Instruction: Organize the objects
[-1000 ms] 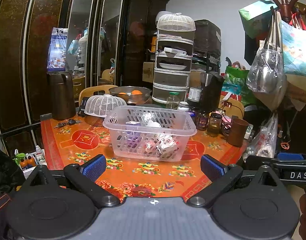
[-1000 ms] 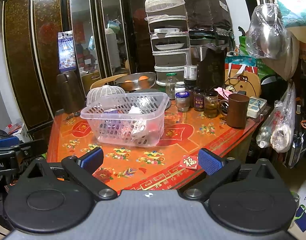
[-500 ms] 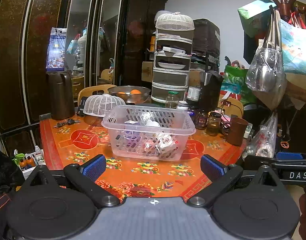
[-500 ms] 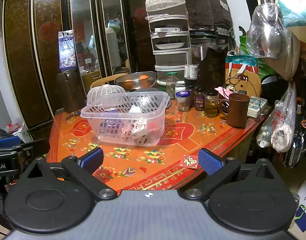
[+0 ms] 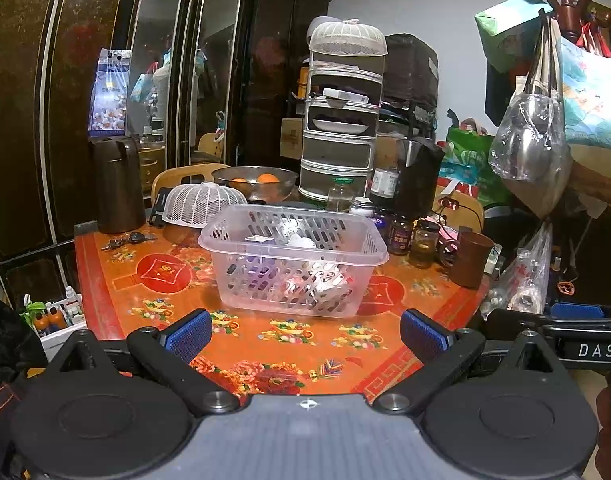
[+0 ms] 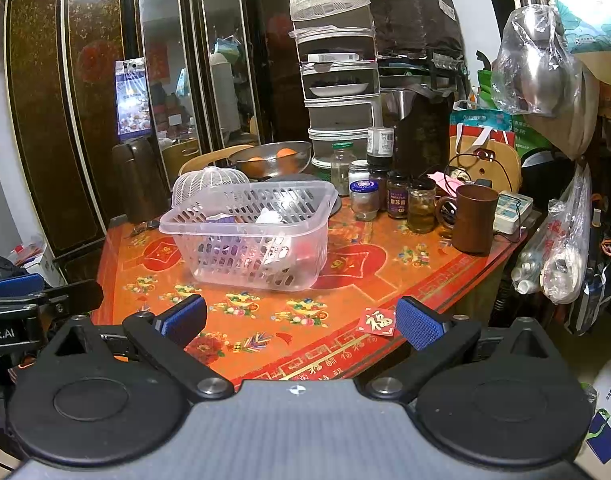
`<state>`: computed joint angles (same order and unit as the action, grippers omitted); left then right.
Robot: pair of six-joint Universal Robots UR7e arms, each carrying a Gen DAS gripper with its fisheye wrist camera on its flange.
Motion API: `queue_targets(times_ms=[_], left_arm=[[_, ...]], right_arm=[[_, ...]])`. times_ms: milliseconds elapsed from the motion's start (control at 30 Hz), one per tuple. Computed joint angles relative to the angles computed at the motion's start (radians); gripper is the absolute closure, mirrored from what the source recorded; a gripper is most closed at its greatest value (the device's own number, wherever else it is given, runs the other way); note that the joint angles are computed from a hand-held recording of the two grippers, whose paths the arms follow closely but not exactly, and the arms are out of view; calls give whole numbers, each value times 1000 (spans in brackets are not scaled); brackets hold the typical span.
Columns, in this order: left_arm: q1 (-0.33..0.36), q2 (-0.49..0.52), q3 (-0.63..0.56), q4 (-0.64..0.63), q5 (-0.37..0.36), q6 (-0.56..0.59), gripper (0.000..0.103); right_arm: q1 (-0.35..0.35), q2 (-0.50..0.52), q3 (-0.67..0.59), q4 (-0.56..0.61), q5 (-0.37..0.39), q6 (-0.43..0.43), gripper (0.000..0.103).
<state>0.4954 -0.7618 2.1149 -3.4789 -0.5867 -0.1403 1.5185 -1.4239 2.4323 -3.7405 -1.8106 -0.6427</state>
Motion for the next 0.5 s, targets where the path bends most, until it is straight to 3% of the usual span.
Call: queue_targets(times_ms=[500], left_arm=[[3, 7, 5, -38, -11, 31, 2]], right_arm=[[-4, 5, -1, -3, 0, -1, 0]])
